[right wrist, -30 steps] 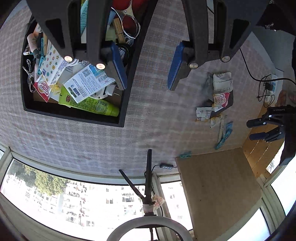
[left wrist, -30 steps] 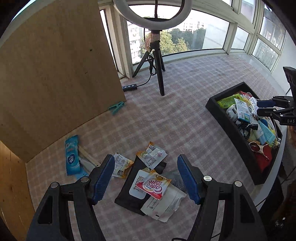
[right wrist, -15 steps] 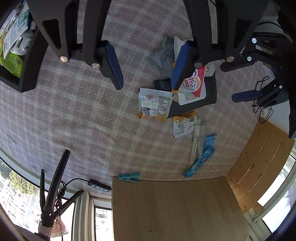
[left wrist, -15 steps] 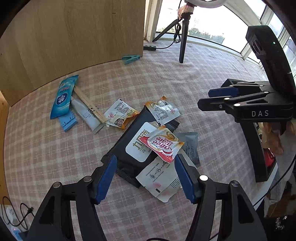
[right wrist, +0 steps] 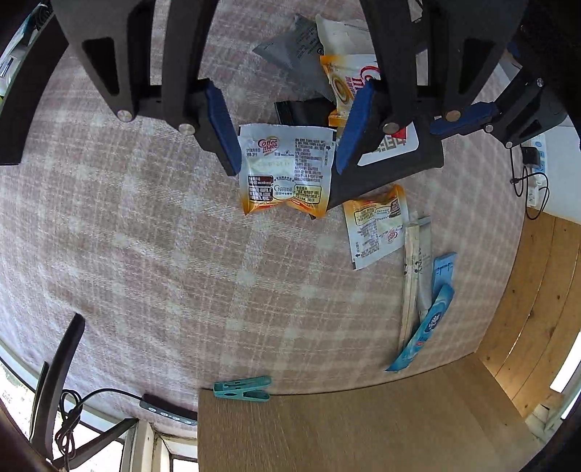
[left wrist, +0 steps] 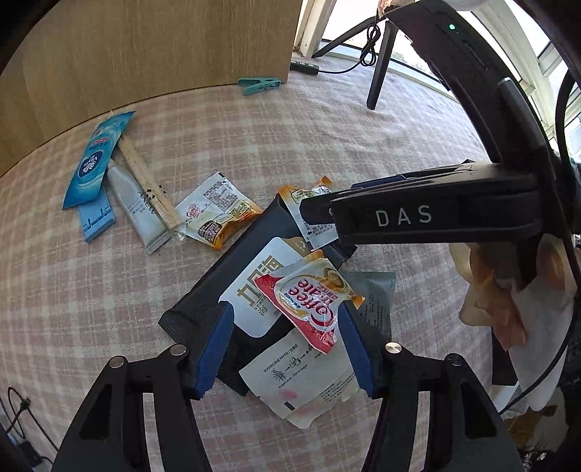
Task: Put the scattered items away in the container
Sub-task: 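Grasp a thin sachet with the right gripper while the left grasps a coffee-mate sachet, then carry both sachets into the black tray and release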
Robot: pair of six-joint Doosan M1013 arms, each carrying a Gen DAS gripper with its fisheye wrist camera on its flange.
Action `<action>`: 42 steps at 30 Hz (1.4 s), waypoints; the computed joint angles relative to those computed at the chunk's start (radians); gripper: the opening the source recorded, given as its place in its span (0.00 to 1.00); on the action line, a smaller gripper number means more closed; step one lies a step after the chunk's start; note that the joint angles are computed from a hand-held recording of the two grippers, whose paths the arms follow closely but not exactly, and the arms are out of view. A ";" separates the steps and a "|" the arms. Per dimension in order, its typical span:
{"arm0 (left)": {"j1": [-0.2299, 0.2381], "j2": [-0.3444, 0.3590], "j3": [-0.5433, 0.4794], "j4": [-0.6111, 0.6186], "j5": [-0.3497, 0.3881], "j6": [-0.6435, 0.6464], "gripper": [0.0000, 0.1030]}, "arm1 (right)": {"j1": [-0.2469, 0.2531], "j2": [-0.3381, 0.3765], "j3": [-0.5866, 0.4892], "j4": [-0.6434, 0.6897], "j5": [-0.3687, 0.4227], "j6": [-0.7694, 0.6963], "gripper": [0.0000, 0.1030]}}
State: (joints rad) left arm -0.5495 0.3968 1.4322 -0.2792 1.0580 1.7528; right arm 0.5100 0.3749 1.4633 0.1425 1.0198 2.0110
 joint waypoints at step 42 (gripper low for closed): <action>-0.122 -0.048 -0.044 -0.227 0.042 0.228 0.00 | -0.091 -0.463 0.372 -0.239 -0.116 0.352 0.05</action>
